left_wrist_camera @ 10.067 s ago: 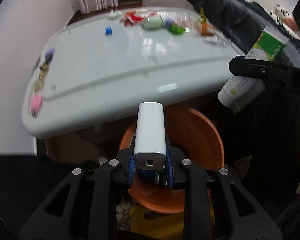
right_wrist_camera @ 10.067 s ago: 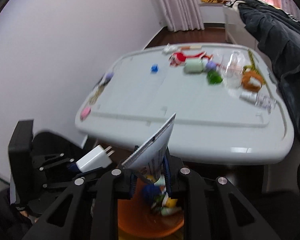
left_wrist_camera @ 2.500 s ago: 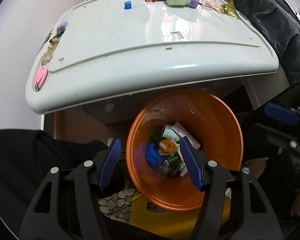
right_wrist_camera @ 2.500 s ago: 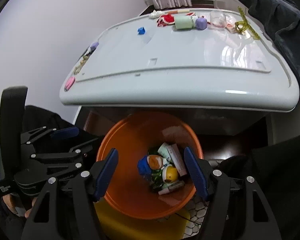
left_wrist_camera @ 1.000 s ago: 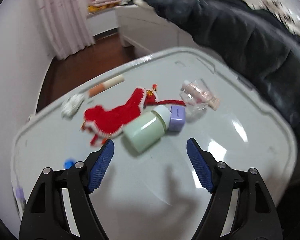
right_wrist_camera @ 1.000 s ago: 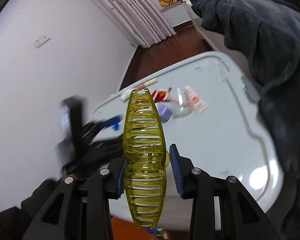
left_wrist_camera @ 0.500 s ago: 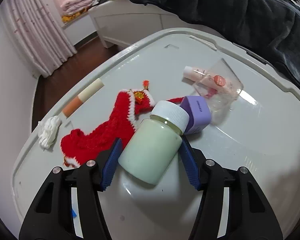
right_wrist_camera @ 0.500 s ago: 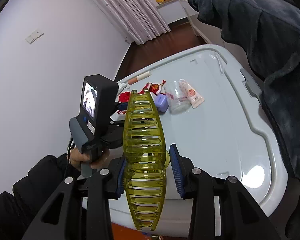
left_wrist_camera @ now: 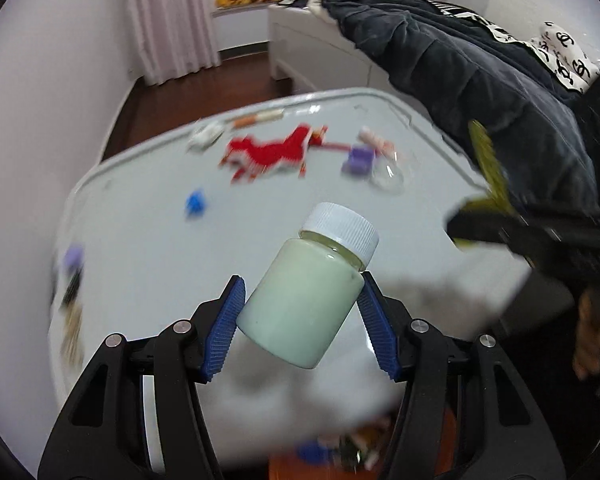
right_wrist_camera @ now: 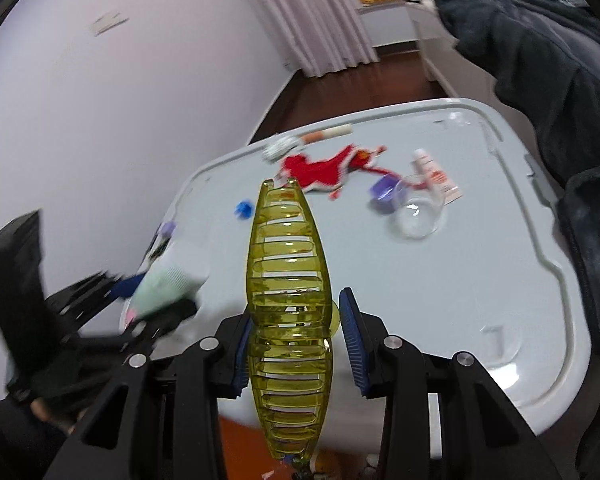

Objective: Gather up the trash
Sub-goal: 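Carry comb and jar over the orange bucket and open both grippers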

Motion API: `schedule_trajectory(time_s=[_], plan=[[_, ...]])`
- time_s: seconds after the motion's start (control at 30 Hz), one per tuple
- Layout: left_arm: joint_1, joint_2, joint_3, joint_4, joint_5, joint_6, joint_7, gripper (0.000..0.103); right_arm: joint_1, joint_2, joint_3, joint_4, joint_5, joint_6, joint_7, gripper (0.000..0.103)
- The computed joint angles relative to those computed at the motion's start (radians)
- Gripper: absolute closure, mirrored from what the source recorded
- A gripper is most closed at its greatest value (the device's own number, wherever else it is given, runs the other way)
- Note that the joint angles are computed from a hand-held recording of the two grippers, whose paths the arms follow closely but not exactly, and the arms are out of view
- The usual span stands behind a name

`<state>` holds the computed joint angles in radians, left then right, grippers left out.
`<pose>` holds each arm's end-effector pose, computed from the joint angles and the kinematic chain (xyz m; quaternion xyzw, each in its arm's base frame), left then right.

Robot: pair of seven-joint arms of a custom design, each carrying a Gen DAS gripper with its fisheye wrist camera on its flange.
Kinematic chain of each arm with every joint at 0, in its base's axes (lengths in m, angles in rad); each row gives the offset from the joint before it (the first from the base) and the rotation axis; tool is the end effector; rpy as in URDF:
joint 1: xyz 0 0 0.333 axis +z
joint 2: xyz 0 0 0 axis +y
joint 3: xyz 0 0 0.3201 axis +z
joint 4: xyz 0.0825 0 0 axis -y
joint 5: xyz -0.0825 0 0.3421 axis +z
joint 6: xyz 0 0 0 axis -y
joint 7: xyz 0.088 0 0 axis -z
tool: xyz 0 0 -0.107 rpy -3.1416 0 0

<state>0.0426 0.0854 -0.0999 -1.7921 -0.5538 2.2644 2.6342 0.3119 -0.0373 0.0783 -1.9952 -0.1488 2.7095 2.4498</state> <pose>0.5819 -0.0450 0.5584 -0.3391 0.8896 -0.2857 0.1093 0.5117 0.2168 0.5847 -0.5222 0.7684 -0.1094 0.3534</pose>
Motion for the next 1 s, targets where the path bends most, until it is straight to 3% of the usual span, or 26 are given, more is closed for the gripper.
schedule_trajectory(time_s=[0.1,0.27,0.43,0.5,0.53,0.57,0.73,1.0], plan=[[0.033,-0.102,0.032,-0.122,-0.006,-0.011,0.016,0.046,0.030,-0.033,0.028,-0.042,-0.008,0.013,0.057,0.064],[0.089,-0.183,0.082,-0.236,0.027,-0.107,0.037,0.046,0.096,-0.073,0.059,-0.102,0.005,-0.010,0.117,0.064],[0.105,-0.215,0.082,-0.310,0.072,-0.087,0.078,0.046,0.155,-0.075,0.069,-0.125,0.061,-0.054,0.108,0.063],[0.110,-0.198,0.082,-0.303,0.101,-0.125,0.064,0.044,0.172,-0.066,0.068,-0.129,0.097,-0.075,0.090,0.054],[0.112,-0.188,0.077,-0.300,0.133,-0.134,0.045,0.033,0.176,-0.057,0.067,-0.121,0.107,-0.098,0.081,0.031],[0.112,-0.176,0.069,-0.298,0.176,-0.129,0.015,0.029,0.174,-0.049,0.073,-0.110,0.086,-0.146,0.104,0.023],[0.112,-0.144,0.072,-0.261,0.173,-0.137,0.001,0.029,0.155,-0.072,0.060,-0.130,0.064,-0.135,0.119,0.024],[0.095,-0.080,0.058,-0.142,0.128,-0.147,-0.038,0.028,0.048,-0.026,0.017,0.019,-0.175,-0.231,0.135,0.024]])
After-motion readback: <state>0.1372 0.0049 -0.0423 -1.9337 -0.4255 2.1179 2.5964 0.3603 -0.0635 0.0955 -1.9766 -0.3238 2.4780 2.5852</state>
